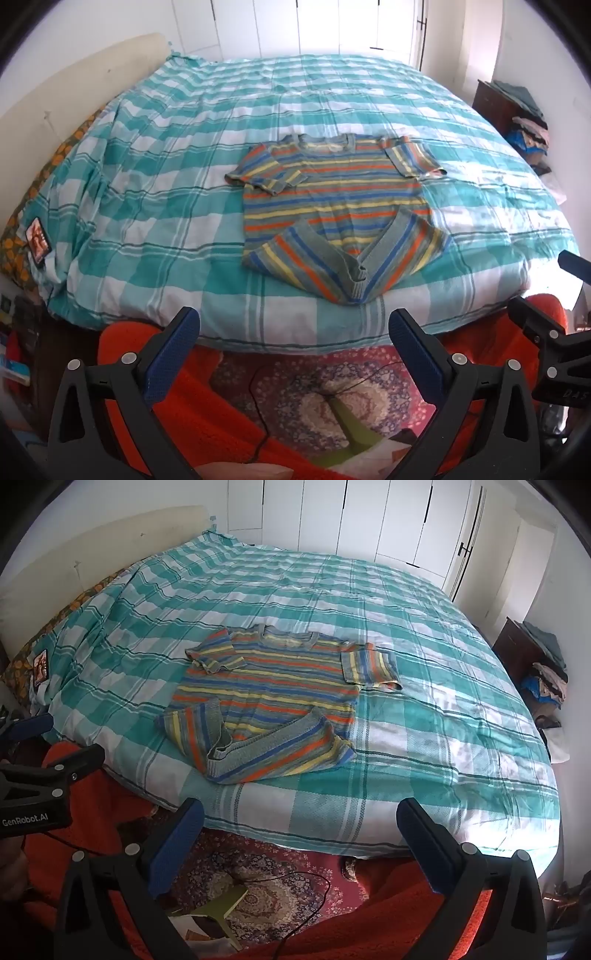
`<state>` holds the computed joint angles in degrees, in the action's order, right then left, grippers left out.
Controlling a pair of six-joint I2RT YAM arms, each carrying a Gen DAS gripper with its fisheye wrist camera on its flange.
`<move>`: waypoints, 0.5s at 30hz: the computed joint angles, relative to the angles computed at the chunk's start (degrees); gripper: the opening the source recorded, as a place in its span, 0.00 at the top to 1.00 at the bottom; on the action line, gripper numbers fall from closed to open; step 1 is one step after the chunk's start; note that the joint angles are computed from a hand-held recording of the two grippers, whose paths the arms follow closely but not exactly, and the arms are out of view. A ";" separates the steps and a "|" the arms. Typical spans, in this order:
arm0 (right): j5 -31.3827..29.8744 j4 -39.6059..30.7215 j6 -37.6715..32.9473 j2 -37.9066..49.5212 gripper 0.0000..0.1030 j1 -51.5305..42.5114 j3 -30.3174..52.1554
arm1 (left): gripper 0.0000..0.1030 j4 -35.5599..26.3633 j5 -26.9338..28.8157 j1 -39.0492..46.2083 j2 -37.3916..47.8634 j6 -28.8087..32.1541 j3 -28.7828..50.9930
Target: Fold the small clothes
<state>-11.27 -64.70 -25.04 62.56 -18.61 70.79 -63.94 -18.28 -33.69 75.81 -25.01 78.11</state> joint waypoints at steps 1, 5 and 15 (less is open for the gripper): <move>0.44 -0.08 0.65 -0.24 0.00 0.91 -0.01 | 0.01 -0.36 0.12 0.04 0.22 0.04 0.26; 0.58 -0.19 1.41 -0.31 0.00 1.58 0.15 | 0.01 -0.39 -0.03 0.02 0.04 0.25 0.10; 0.86 -0.04 1.28 -0.67 0.00 2.27 0.15 | 0.01 0.24 -0.93 -2.85 0.82 -1.79 -0.87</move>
<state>-10.41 -64.74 -23.76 61.88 -16.34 70.94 -63.71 -19.22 -36.54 76.63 -26.80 77.24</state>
